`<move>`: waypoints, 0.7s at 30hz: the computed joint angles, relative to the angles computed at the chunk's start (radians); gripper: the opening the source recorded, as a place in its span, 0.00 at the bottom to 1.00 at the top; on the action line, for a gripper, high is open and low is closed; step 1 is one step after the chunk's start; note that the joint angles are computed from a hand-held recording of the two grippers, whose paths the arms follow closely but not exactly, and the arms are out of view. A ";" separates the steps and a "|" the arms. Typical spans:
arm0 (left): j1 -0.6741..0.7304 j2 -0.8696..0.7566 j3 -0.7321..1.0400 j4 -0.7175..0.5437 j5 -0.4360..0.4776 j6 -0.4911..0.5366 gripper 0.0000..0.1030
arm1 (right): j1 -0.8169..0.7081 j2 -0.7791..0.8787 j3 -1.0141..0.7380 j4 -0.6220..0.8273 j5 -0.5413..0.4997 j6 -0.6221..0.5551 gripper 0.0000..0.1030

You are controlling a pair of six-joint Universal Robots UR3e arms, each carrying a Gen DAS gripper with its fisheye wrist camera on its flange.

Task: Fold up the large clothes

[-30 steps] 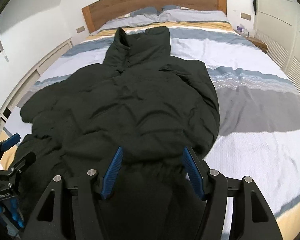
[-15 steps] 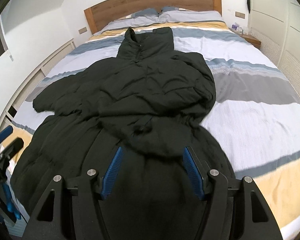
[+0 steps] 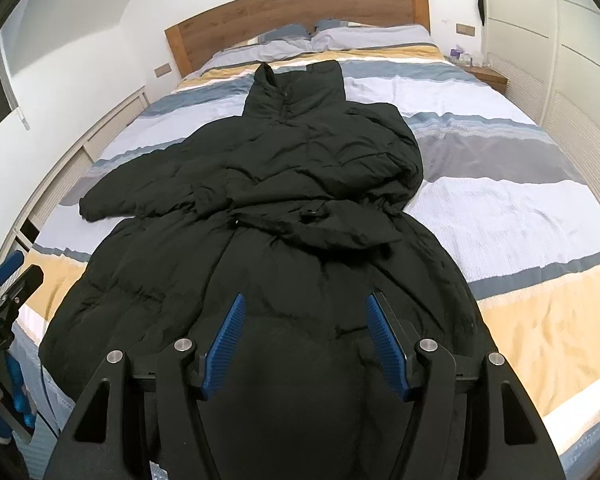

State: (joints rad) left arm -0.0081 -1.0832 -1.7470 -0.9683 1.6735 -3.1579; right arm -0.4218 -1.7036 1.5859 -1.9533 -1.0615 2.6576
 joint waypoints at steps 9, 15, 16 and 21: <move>0.312 0.156 -0.119 -0.076 -0.217 0.140 0.98 | 0.071 -0.024 0.067 -0.102 -0.048 0.058 0.62; 0.624 0.191 -0.141 -0.186 -0.449 0.275 0.98 | 0.129 0.031 0.047 -0.156 -0.090 0.098 0.62; 0.677 0.189 -0.142 -0.207 -0.486 0.300 0.98 | 0.134 0.041 0.043 -0.162 -0.092 0.103 0.62; 0.850 0.040 -0.099 -0.202 -0.585 0.351 0.98 | 0.166 0.110 0.008 -0.199 -0.115 0.133 0.62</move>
State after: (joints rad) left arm 0.8415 -1.0428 -1.8460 -1.1701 1.0887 -2.8074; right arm -0.2556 -1.5936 1.5941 -2.1520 -1.1769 2.7904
